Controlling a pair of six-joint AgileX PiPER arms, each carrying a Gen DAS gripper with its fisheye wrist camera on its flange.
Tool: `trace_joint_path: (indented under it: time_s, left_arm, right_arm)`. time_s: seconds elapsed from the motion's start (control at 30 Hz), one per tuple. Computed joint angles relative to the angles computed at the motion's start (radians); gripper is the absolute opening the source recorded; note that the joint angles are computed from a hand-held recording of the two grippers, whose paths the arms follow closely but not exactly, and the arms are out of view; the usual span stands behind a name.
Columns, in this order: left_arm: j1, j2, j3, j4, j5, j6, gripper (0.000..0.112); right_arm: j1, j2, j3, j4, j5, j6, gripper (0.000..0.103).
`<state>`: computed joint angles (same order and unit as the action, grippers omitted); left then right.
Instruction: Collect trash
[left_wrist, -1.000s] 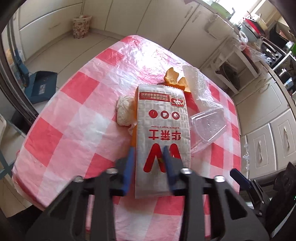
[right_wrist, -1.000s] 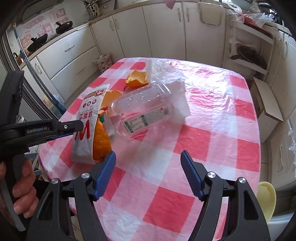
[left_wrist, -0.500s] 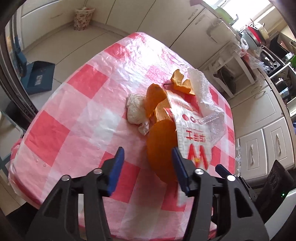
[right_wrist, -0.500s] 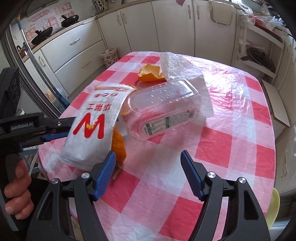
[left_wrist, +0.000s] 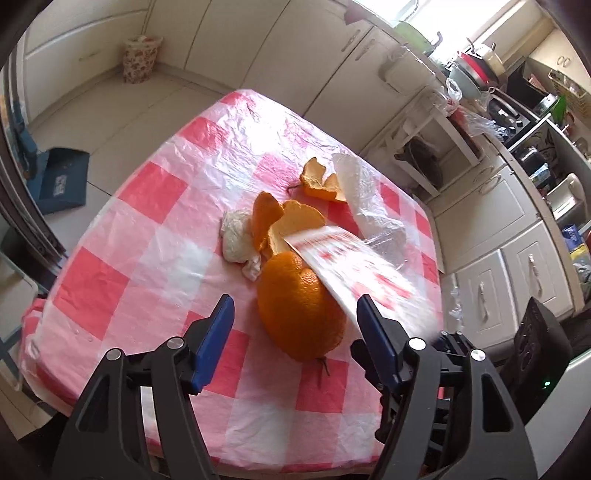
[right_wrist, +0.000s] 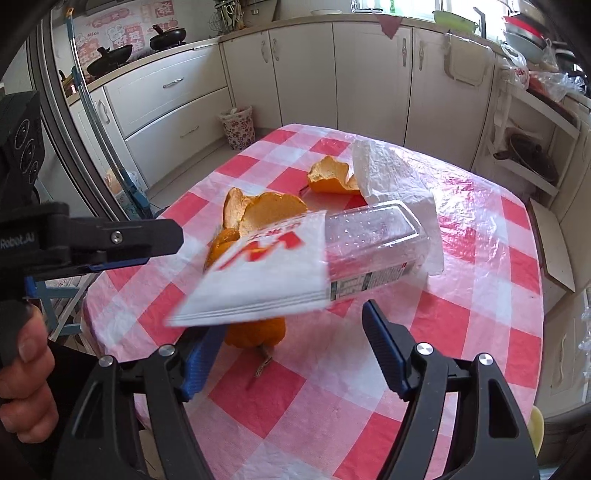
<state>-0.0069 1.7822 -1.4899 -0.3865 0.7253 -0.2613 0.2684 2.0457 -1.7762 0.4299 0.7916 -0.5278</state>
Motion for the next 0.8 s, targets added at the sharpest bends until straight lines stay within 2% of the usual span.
trace_joint_path:
  time_s: [0.1,0.17,0.27,0.33,0.37,0.5,0.6,0.7,0.73,0.8]
  left_arm:
    - [0.044,0.017,0.022,-0.164,0.019,0.114,0.067]
    - [0.05,0.02,0.029,-0.197,0.02,0.134,0.067]
    - [0.05,0.02,0.03,-0.209,0.018,0.143,0.067]
    - [0.053,0.024,0.028,-0.232,0.025,0.162,0.067]
    - [0.053,0.026,0.026,-0.245,0.032,0.169,0.068]
    - [0.059,0.053,0.019,-0.332,0.056,0.223,0.068]
    - [0.063,0.066,0.016,-0.366,0.061,0.239,0.068]
    - [0.074,0.072,0.024,-0.427,0.062,0.272,0.068]
    - [0.077,0.073,0.026,-0.442,0.066,0.283,0.068]
    - [0.075,0.074,0.025,-0.447,0.067,0.288,0.068]
  right_arm:
    - [-0.007,0.012,-0.006,0.002,0.014,-0.006,0.072]
    - [-0.031,0.022,-0.017,0.063,0.051,-0.037,0.072]
    - [-0.105,0.056,-0.063,0.275,0.201,-0.13,0.073]
    - [-0.155,0.104,-0.123,0.397,0.33,-0.137,0.074]
    - [-0.17,0.118,-0.14,0.432,0.363,-0.131,0.074]
    - [-0.196,0.166,-0.185,0.517,0.423,-0.088,0.074]
    - [-0.191,0.184,-0.197,0.537,0.425,-0.067,0.072]
    - [-0.179,0.17,-0.174,0.536,0.396,-0.088,0.046]
    - [-0.182,0.191,-0.21,0.531,0.411,-0.077,0.034]
    - [-0.175,0.199,-0.221,0.537,0.421,-0.08,0.02]
